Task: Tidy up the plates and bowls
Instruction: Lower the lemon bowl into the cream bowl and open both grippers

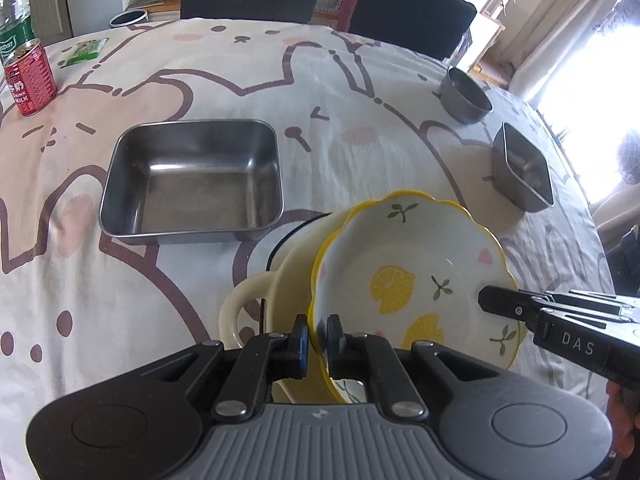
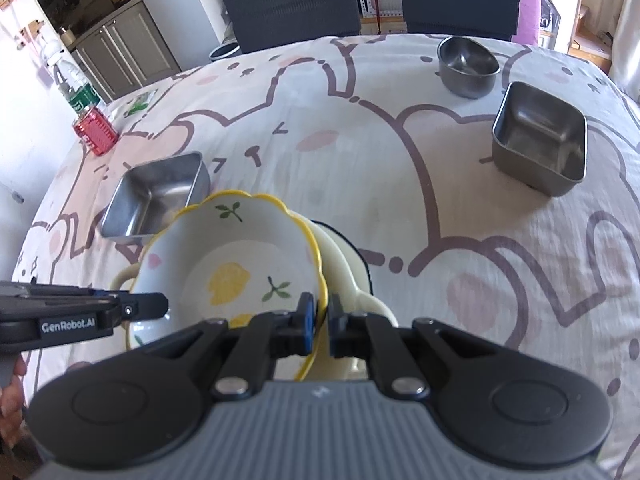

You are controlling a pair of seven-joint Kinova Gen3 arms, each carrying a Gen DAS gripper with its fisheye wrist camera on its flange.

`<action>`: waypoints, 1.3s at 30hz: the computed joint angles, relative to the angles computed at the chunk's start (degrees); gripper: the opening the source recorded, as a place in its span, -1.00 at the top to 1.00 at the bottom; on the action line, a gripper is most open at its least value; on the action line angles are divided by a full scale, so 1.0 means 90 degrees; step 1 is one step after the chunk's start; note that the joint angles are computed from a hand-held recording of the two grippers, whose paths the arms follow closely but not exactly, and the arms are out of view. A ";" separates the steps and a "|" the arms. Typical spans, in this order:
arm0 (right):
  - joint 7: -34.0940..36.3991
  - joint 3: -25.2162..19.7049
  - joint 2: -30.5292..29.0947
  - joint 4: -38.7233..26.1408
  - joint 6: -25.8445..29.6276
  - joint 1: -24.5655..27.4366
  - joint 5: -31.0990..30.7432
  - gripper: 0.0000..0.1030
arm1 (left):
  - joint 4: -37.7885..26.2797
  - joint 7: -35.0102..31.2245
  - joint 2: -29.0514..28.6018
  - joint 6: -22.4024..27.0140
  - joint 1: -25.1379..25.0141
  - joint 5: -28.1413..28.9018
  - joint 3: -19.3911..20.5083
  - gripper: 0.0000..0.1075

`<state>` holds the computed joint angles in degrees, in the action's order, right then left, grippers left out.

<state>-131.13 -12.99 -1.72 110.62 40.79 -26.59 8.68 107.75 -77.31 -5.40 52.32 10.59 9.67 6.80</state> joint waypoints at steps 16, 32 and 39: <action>0.0084 0.0042 0.0200 -0.0145 0.0237 -0.0114 0.0036 0.82 | -0.0178 0.0031 0.0231 0.0218 0.0119 -0.0326 0.0098 0.79; -0.0090 0.0041 0.0278 -0.0222 0.0382 -0.0236 0.0292 0.83 | -0.0138 -0.0263 0.0256 0.0175 0.0111 -0.0132 0.0004 0.75; 0.0117 0.0048 0.0304 -0.0246 0.0418 -0.0228 0.0192 0.82 | -0.0004 -0.0661 0.0070 0.0077 -0.0111 0.0389 -0.0201 0.75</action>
